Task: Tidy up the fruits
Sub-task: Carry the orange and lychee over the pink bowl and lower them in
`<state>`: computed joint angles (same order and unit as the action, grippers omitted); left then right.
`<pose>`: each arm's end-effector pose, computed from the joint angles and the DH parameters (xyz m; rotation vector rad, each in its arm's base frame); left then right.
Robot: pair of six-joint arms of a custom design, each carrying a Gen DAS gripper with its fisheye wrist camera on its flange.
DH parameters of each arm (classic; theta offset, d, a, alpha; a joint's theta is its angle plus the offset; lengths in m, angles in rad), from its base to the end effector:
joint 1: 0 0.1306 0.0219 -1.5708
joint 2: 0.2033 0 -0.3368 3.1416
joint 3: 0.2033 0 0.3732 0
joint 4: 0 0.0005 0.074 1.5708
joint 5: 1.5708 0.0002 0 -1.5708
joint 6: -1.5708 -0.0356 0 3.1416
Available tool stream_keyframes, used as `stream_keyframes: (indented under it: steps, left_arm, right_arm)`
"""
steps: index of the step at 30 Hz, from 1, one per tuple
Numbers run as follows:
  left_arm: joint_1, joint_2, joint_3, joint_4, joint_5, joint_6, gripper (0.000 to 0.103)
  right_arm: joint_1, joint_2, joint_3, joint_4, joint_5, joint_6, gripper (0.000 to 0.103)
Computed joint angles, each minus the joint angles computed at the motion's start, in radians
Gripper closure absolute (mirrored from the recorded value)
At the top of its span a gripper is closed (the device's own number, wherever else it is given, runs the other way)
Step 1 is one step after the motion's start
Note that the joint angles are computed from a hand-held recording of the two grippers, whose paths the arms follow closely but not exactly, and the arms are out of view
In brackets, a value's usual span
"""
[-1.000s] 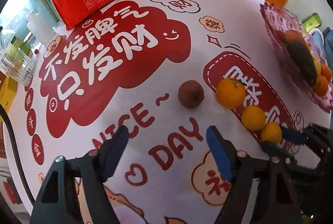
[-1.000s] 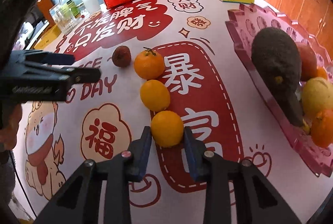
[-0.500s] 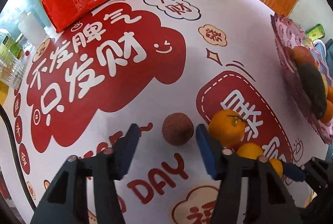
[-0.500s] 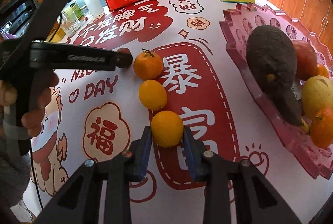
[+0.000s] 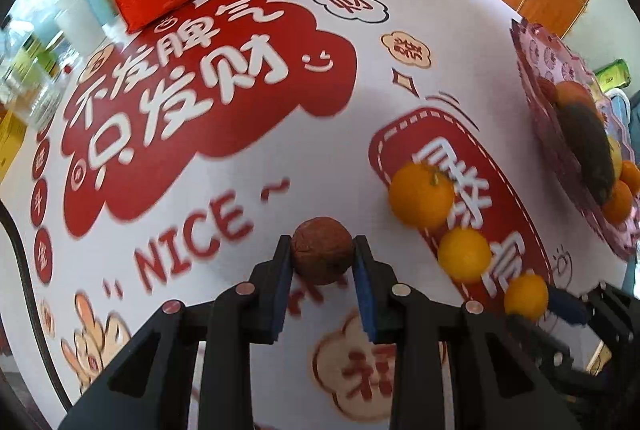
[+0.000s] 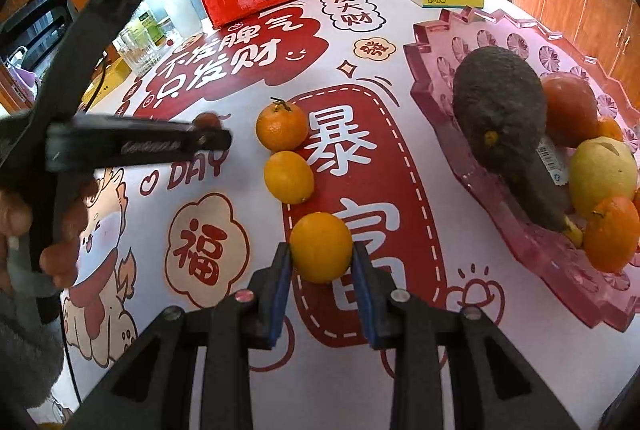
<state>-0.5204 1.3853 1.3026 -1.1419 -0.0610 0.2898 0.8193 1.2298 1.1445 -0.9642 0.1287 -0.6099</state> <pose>0.3798 -0.2157 0.3334 0.3070 2.7806 -0.1143 0.2780 0.2901 0.3375 -0.2313 2.6361 0.3336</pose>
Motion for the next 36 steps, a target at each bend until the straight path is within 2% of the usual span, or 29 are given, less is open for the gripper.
stream_keyframes:
  steps: [7, 11, 15, 20, 24, 27, 31, 36]
  left_arm:
    - [-0.058, -0.125, -0.085, -0.056, -0.007, 0.098, 0.076]
    - [-0.104, -0.159, -0.088, -0.089, -0.017, 0.146, 0.076]
    - [-0.168, -0.158, -0.038, -0.123, -0.044, 0.189, 0.076]
    - [-0.251, -0.107, 0.097, -0.147, -0.1, 0.238, 0.076]
    - [-0.311, -0.02, 0.246, -0.158, -0.148, 0.27, 0.075]
    - [-0.356, 0.063, 0.363, -0.179, -0.21, 0.294, 0.075]
    - [-0.39, 0.179, 0.516, -0.208, -0.229, 0.326, 0.075]
    - [-0.413, 0.303, 0.679, -0.23, -0.255, 0.353, 0.075]
  right_arm:
    - [0.016, -0.046, -0.028, 0.002, -0.002, 0.003, 0.073]
    - [0.027, -0.084, -0.042, -0.003, 0.007, 0.011, 0.073]
    - [0.026, -0.144, -0.053, -0.009, 0.015, 0.034, 0.073]
    - [-0.011, -0.232, -0.053, -0.02, 0.026, 0.105, 0.073]
    - [-0.096, -0.3, -0.044, -0.044, 0.018, 0.183, 0.073]
    - [-0.198, -0.331, -0.027, -0.079, 0.002, 0.255, 0.073]
    - [-0.359, -0.343, -0.001, -0.103, -0.047, 0.38, 0.073]
    - [-0.52, -0.316, 0.042, -0.086, -0.095, 0.537, 0.073]
